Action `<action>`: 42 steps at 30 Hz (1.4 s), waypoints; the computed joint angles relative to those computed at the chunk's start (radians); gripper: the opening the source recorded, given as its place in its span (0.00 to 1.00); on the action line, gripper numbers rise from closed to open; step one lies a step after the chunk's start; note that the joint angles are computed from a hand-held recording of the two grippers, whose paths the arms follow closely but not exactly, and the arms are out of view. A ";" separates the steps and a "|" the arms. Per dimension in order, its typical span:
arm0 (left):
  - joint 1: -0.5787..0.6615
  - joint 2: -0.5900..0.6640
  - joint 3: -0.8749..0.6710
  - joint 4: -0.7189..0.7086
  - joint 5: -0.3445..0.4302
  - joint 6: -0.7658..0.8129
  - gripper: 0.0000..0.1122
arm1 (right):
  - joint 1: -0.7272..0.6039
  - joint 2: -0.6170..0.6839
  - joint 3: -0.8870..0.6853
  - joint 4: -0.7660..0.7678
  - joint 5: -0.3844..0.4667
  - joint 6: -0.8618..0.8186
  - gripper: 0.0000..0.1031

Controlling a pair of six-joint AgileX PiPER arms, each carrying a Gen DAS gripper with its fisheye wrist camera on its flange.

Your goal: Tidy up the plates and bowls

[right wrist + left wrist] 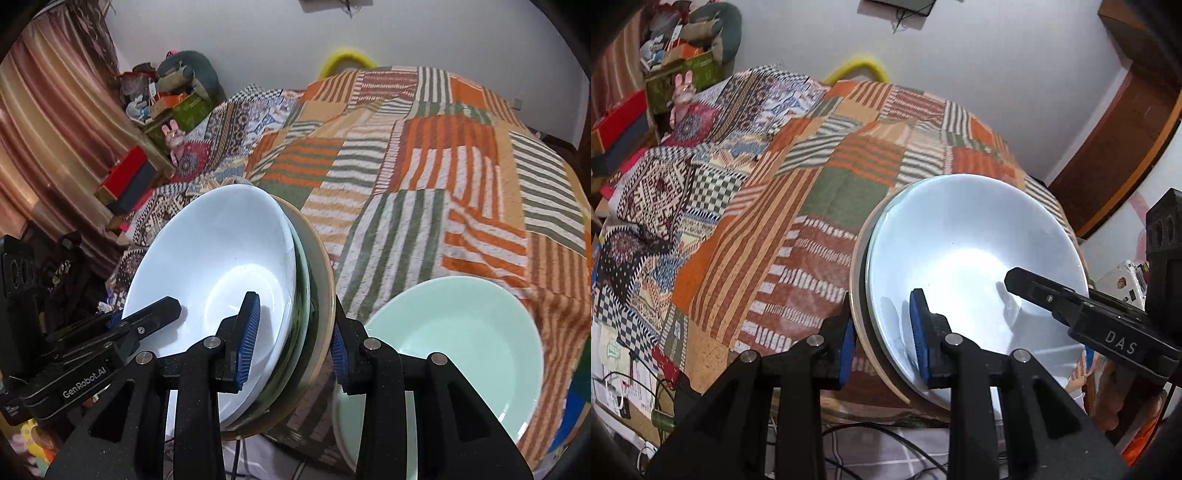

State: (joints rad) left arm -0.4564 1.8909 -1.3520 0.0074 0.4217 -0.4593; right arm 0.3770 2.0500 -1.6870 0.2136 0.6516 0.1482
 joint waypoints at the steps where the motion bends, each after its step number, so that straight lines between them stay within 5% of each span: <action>1: -0.008 -0.004 -0.004 0.007 0.001 -0.005 0.24 | -0.003 -0.009 0.010 0.001 -0.006 0.000 0.31; 20: -0.157 0.004 -0.136 0.119 0.068 -0.074 0.24 | -0.084 -0.235 0.287 -0.018 -0.146 0.013 0.31; 42: -0.257 0.210 -0.440 0.090 0.258 -0.023 0.24 | -0.199 -0.339 0.468 0.071 -0.202 -0.048 0.32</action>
